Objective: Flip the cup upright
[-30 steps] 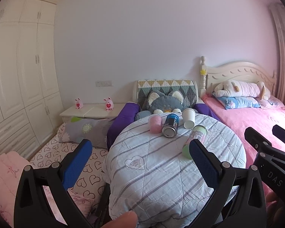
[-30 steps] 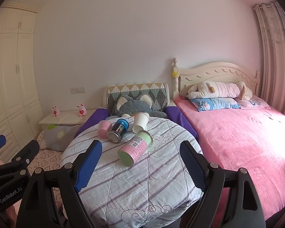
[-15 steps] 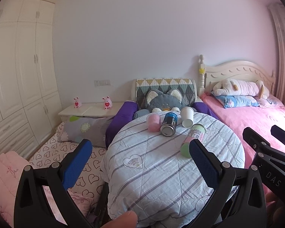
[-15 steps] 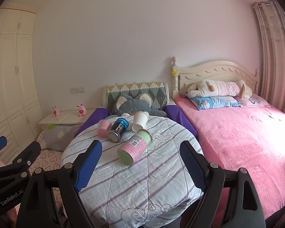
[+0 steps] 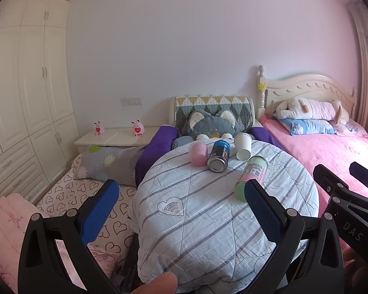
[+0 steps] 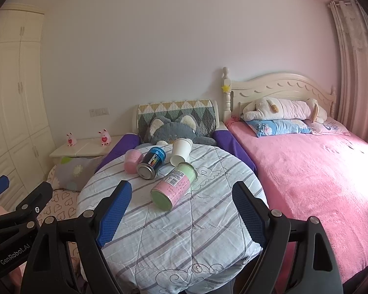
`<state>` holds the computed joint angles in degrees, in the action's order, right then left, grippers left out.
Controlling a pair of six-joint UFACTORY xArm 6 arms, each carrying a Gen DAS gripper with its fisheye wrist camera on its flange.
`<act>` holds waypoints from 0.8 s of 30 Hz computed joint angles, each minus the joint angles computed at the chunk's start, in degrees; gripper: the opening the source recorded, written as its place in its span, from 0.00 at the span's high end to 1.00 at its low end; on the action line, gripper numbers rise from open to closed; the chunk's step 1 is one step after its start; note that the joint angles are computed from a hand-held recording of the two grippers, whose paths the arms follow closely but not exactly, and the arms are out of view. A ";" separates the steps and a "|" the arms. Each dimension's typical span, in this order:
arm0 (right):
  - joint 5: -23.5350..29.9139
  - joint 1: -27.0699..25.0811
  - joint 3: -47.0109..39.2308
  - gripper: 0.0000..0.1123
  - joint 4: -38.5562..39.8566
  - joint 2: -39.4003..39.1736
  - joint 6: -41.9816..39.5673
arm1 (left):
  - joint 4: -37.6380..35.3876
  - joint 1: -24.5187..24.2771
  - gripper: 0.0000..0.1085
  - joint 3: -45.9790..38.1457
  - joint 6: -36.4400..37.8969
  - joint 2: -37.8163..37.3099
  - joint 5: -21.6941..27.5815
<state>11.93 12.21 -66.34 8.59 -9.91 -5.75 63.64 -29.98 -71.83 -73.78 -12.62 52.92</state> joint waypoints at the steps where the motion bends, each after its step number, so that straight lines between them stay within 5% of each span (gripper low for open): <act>1: 0.13 0.01 -0.29 0.24 -0.08 0.25 0.11 | -0.26 0.29 0.05 -0.05 0.12 0.23 -0.31; 12: 5.87 0.10 -7.85 0.24 0.81 7.58 -0.35 | -15.48 7.42 0.05 -5.67 11.63 8.37 -5.54; 19: 14.42 0.52 -24.28 0.24 1.06 20.86 -1.26 | -24.61 12.94 0.05 -16.09 20.71 19.07 -4.69; 24: 24.49 1.34 -44.71 0.24 -0.15 35.64 -0.91 | -29.16 16.21 0.05 -26.08 25.88 28.05 -3.22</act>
<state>36.42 13.55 -111.06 8.44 25.73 -6.66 34.47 -13.78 -97.91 -47.91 15.43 49.70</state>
